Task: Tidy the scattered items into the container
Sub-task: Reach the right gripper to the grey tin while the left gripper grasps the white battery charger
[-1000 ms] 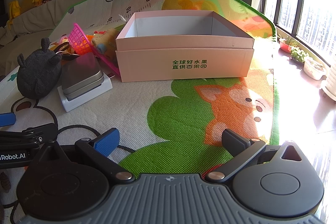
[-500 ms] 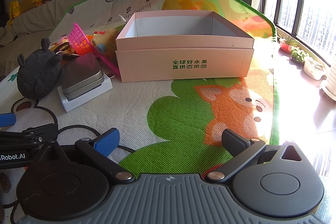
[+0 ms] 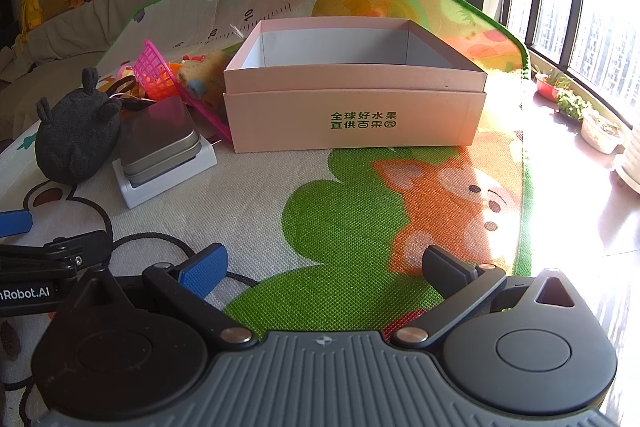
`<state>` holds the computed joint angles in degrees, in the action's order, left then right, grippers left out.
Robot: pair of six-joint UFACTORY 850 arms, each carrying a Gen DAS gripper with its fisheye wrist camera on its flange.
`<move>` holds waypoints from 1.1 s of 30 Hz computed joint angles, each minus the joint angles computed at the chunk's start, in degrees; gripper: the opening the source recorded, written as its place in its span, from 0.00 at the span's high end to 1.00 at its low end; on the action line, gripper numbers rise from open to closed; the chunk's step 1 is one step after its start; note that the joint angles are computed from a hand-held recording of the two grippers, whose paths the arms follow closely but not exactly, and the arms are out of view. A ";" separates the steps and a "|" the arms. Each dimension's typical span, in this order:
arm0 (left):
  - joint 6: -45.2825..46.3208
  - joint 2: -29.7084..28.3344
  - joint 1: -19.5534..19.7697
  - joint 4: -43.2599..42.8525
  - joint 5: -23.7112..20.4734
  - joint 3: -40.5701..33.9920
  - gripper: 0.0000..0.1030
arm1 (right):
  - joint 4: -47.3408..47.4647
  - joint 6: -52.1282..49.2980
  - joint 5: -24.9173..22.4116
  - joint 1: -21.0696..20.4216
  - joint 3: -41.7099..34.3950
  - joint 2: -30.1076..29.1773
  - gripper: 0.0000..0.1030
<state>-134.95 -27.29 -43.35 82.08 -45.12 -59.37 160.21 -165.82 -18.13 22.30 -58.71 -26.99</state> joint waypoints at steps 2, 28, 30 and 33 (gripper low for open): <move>0.09 0.01 -0.05 0.20 0.40 0.09 0.00 | -1.60 0.92 0.17 -0.20 0.75 0.65 0.00; -4.31 6.23 2.48 5.48 1.69 6.47 0.00 | -33.76 18.48 -8.68 -1.68 -1.08 1.39 0.18; -5.48 7.29 2.76 5.77 1.30 7.49 0.00 | -32.32 16.01 -10.47 -0.34 -2.74 0.40 0.21; -6.88 8.58 2.98 6.33 1.53 8.81 0.00 | -33.37 16.20 -11.42 1.52 -6.39 -2.17 0.21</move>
